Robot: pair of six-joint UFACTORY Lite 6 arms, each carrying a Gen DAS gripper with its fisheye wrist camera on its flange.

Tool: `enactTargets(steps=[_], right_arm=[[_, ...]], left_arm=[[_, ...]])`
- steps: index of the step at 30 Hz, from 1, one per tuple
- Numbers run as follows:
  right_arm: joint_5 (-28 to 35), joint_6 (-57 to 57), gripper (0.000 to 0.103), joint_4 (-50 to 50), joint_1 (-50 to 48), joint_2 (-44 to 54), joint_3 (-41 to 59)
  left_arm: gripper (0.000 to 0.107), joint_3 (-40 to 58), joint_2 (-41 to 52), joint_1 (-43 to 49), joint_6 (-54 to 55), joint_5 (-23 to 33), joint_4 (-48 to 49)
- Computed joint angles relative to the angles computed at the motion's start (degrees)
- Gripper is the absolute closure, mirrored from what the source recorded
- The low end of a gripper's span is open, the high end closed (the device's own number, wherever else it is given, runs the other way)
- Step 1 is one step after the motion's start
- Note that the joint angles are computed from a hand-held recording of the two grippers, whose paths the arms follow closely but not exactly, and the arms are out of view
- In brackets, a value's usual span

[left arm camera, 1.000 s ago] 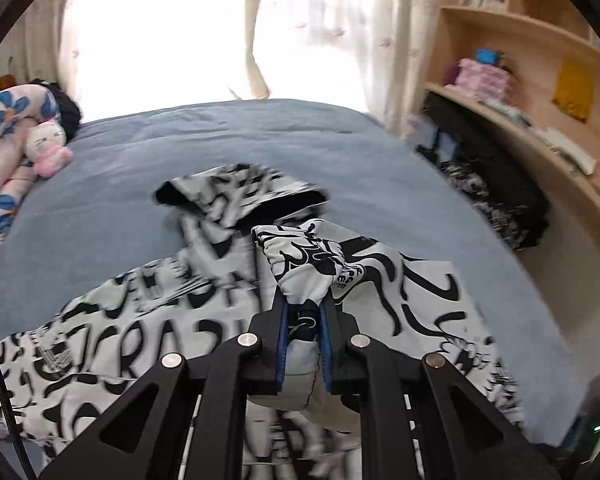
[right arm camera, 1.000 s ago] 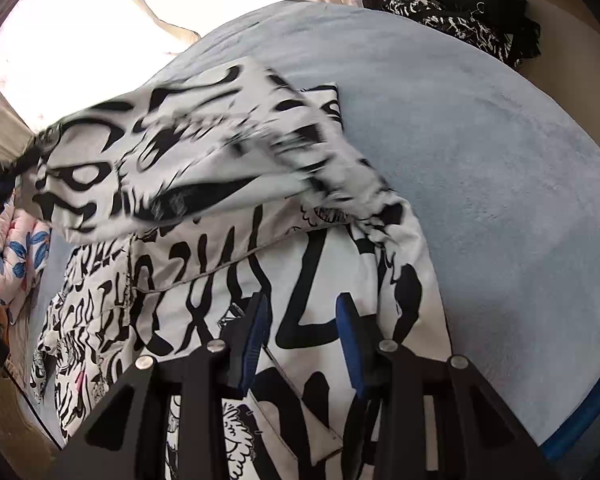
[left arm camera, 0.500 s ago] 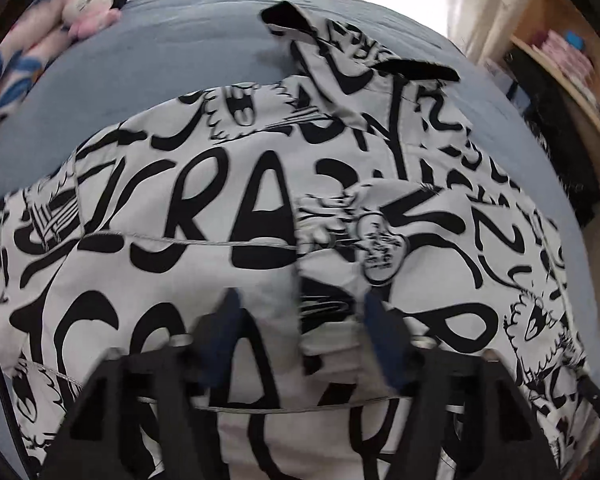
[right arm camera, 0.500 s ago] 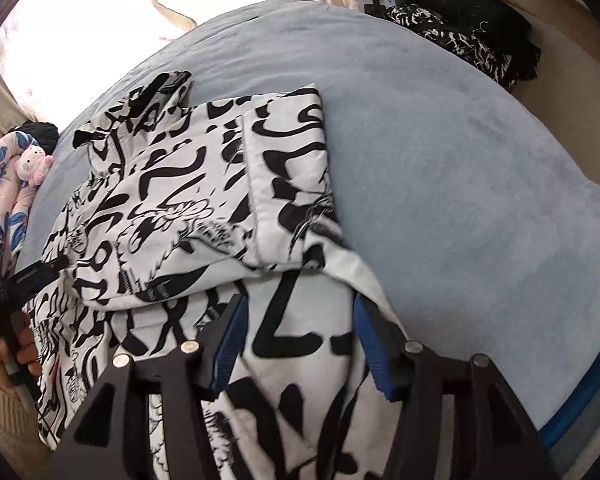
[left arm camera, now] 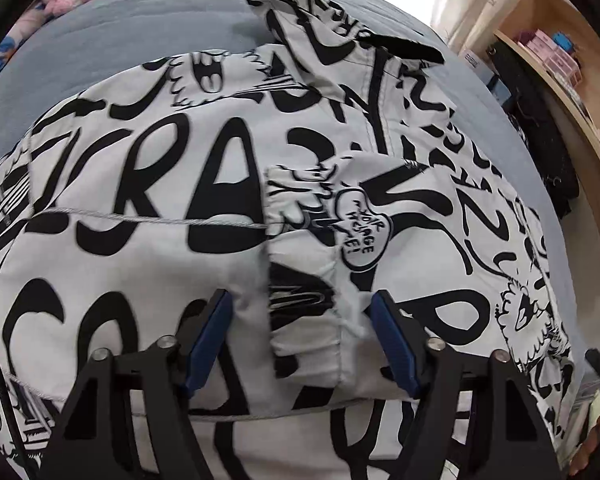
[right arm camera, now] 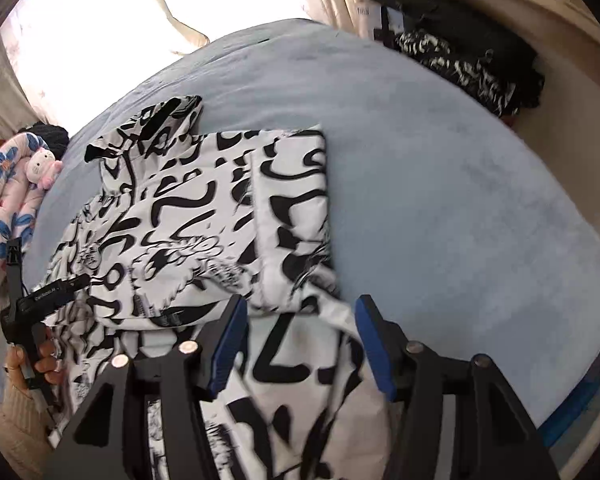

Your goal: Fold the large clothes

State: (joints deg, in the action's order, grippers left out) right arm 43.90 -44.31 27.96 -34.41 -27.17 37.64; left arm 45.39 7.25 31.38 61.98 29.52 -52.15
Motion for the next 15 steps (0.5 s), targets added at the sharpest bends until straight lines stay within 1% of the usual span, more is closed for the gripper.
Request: enactTargets(steps=[1,2,3,5,6,7,8,10,12,14,15], right_arm=[[-3.1,1.0,0.038,-1.8,2.0,1.8,-0.5],[-4.9,1.8,0.038,-3.0,3.4,4.5,-0.4],[-6.0,2.1,0.038,-3.4,4.0,6.7,-0.4],[-9.0,1.7,0.038,-1.9,6.4,13.0,-0.2],[-9.6,1.0,0.048,-0.8,7.0,14.5,-0.4],[-10.9,2.7,0.071,-1.5,7.7,14.4,-1.1],[-12.6,3.5,0.076,-1.9,8.0,12.5,-2.6],[-12.9,-0.7,0.081,2.1,5.9,8.4,-5.2],[-15.1,-1.3,0.081,2.4,4.1,9.0,-6.6],[-15.3,-0.2,0.08,2.0,2.2,14.3,-5.7],[-14.4,1.4,0.078,0.8,1.9,15.6,-4.9]], left_arm=[[0.072,0.2,0.5,-0.4,0.6,0.3,-0.4],[0.075,1.1,1.5,-1.6,-1.1,0.6,0.9],[0.076,1.3,1.4,-2.7,-3.1,-0.6,2.0],[0.082,1.5,0.4,-5.1,-6.6,-2.6,4.1],[0.083,1.6,-0.9,-6.3,-8.1,-3.7,5.1],[0.084,1.5,-2.3,-7.1,-9.0,-4.3,5.6],[0.084,1.2,-4.3,-7.7,-8.9,-4.6,5.2],[0.084,0.7,-7.5,-8.3,-6.6,-4.9,2.9],[0.082,1.0,-6.9,-10.2,-7.3,-6.6,4.0],[0.079,2.1,-2.5,-13.1,-13.8,-9.3,11.1],[0.077,2.3,0.0,-14.6,-18.6,-11.5,16.3]])
